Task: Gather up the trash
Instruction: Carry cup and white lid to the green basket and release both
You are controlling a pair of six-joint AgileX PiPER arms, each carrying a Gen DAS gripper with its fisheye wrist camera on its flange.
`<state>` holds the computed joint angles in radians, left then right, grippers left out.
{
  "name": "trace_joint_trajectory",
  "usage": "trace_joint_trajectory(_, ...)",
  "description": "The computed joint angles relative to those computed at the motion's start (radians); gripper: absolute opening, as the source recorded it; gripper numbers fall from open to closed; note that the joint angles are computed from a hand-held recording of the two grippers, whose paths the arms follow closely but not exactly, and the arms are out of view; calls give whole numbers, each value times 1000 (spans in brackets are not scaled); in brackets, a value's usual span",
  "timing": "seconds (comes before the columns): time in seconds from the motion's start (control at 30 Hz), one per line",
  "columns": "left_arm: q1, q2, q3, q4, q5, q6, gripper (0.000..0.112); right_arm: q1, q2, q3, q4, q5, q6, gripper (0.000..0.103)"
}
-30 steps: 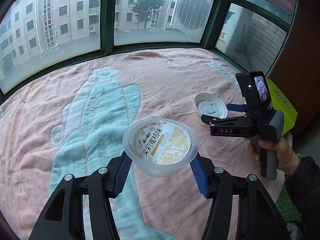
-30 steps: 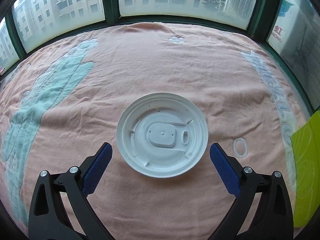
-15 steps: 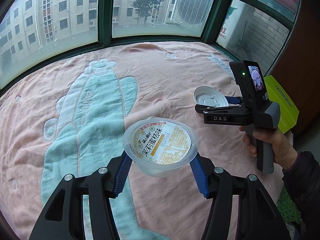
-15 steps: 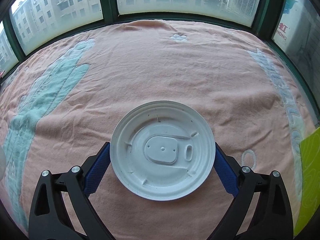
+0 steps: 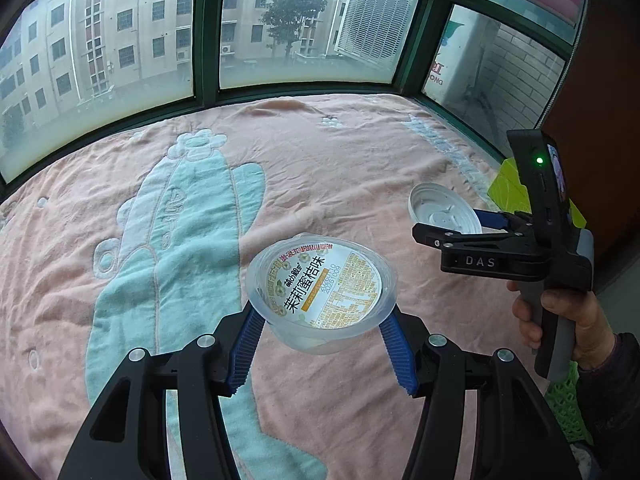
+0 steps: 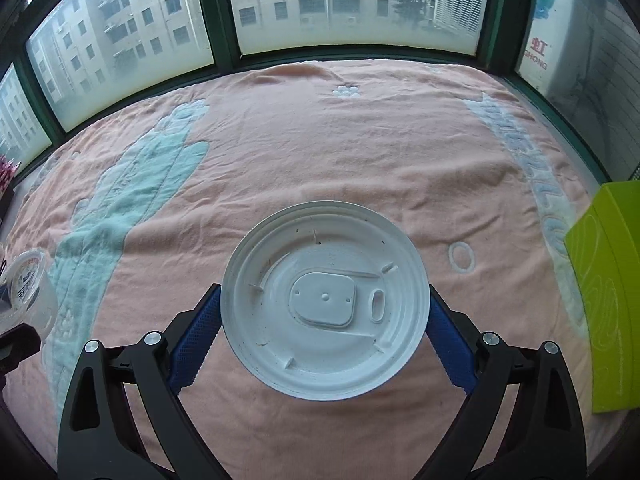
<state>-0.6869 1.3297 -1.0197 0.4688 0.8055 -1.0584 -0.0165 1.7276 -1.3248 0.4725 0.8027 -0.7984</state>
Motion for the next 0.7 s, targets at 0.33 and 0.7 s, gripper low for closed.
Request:
trace_joint_trajectory(0.33, -175, -39, -35, 103, 102, -163, 55, -155, -289, 197, 73, 77, -98, 93)
trace_joint_trajectory(0.7, -392, -18, -95, 216, 217, -328, 55, -546, -509, 304, 207, 320, -293, 93)
